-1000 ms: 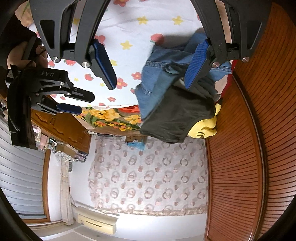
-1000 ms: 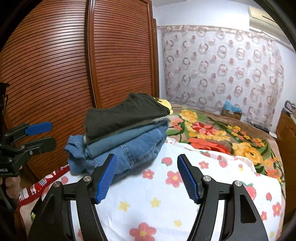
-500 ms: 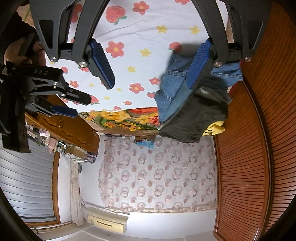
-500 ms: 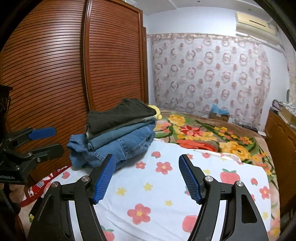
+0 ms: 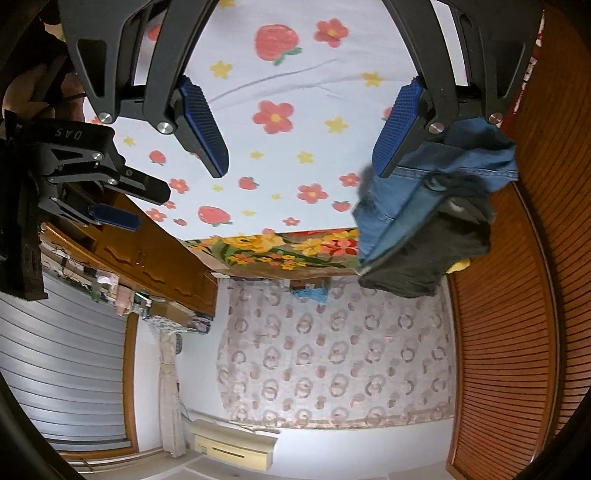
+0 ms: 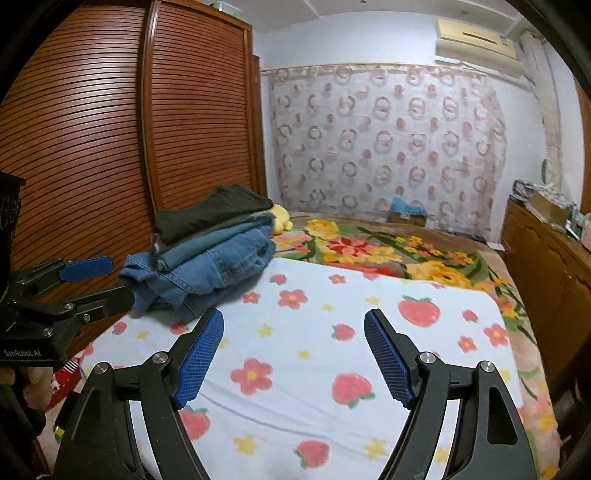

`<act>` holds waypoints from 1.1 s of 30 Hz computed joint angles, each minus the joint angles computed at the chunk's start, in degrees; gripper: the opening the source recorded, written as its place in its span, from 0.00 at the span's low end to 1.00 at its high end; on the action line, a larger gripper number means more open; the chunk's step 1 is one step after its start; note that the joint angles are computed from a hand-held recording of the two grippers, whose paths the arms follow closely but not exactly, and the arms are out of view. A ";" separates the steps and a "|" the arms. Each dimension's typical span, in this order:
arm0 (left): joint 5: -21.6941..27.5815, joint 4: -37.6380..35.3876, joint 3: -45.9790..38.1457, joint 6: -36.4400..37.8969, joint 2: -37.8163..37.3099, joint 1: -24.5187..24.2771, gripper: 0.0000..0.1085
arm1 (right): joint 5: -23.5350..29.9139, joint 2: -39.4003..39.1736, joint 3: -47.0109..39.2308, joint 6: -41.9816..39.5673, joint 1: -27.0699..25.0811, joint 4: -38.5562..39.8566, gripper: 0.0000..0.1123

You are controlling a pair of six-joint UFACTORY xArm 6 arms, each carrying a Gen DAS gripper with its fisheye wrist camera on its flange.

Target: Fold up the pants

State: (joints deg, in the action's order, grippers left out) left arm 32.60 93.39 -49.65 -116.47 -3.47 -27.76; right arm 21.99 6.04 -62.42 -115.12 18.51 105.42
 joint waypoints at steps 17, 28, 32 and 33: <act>2.75 -3.33 -4.07 3.88 1.78 -4.88 0.74 | -8.84 -10.01 7.02 -11.63 2.61 17.24 0.72; 4.69 -3.07 -2.24 3.06 -0.47 -6.37 0.74 | -9.18 -12.70 9.90 -18.73 2.10 26.73 0.72; 4.98 -3.26 -1.71 2.85 -0.85 -6.43 0.74 | -9.51 -13.20 10.11 -22.96 2.04 31.13 0.72; 5.17 -3.37 -1.55 2.80 -0.96 -6.50 0.74 | -9.51 -13.19 10.12 -23.59 2.09 31.94 0.72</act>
State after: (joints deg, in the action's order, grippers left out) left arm 37.77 90.02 -51.20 -113.67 -4.43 -34.25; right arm 12.48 -7.16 -52.30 -138.71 20.60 137.36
